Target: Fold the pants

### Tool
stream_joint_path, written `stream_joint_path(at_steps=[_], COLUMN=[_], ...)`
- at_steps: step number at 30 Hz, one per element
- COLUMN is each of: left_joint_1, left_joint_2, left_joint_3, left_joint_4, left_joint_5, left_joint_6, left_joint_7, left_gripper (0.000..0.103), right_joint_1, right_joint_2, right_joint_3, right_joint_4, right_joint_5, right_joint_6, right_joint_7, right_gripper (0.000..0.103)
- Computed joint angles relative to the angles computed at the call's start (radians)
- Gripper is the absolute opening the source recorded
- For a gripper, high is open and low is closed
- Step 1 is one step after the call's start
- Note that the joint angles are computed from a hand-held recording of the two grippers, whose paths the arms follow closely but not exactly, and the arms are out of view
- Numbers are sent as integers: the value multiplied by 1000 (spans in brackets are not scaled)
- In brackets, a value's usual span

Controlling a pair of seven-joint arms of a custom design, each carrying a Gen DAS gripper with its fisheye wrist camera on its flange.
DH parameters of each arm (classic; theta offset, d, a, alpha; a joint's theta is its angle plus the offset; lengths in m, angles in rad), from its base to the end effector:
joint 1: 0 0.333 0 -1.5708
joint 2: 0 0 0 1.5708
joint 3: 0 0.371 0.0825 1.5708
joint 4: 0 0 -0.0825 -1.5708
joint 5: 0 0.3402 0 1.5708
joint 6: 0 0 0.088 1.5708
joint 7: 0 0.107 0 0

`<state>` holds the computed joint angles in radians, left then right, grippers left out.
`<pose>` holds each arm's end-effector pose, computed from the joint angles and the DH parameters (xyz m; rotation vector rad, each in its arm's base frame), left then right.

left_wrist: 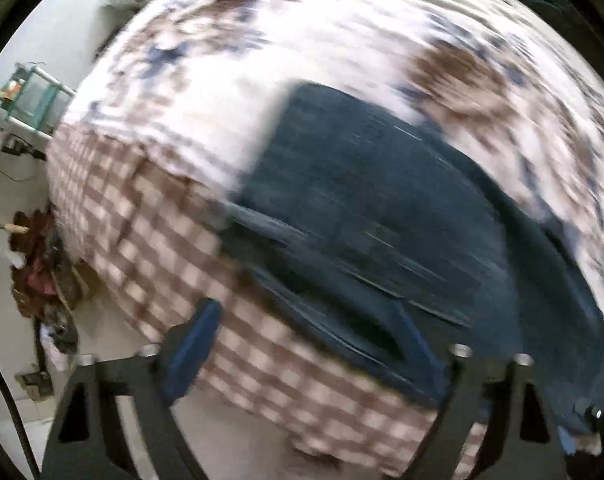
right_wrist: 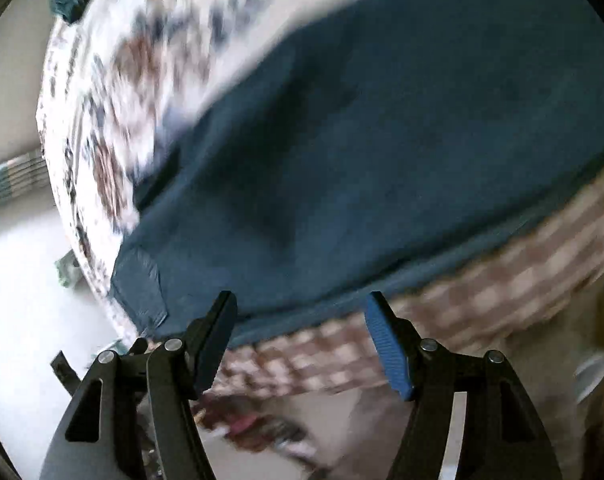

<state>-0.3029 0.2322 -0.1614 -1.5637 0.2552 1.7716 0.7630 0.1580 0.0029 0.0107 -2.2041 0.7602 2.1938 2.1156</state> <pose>0.5523 -0.2391 0.5740 -2.3555 1.7486 0.0767 0.4874 0.1079 0.4677 -0.9989 2.6040 0.8049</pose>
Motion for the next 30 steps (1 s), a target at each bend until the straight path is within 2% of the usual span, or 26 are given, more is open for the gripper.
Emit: stream_joint_path(at_steps=[2,3,4,5,7,10,12,13,15,16,17,19,25,30], left_joint_1=[45,68,83,105,148,201,212,210,201,188,168,143,144,165], left_joint_2=[-16,-24,-31,-38,-34,-19,-19,-19,-26,-25,-21,-31,-62,-67], left_joint_3=[15,22,24,26,29,33,32,33,33,34,35,32,31,35], left_joint_4=[-40,-63,-79,-103,-132,-184,-220,-232,-247,-234,-211,-187,-168,-163], left_joint_5=[-41,-68,-91,-138,-252,-434,-492,-494,-475,-430,-365,-294,-264,-261], left_joint_6=[46,78,103,149,219,290,343,360,401,391,382,365,358,331], left_joint_7=[53,71,79,95,131,144,141,126,114,102,85,61,36,53], left_gripper=[51,48,48,48,50,52,52,52,33,26,19,12,11,11], right_joint_1=[36,50,63,75,89,94,93,95,98,103,111,115,137,127], right_joint_2=[26,35,52,68,93,102,100,98,91,89,85,62,47,24], right_joint_3=[34,46,55,62,72,88,95,97,97,97,97,92,90,78], right_joint_4=[-17,-24,-23,-22,-27,-67,-85,-91,-103,-102,-102,-113,-49,-13], right_joint_5=[76,89,85,62,49,162,241,269,291,281,251,199,2,-10], right_joint_6=[77,115,149,171,203,293,320,330,334,339,346,345,304,226], right_joint_7=[34,52,73,109,171,177,156,155,146,156,180,210,312,283], right_gripper=[63,60,52,38,27,29,30,30,30,26,16,7,4,4])
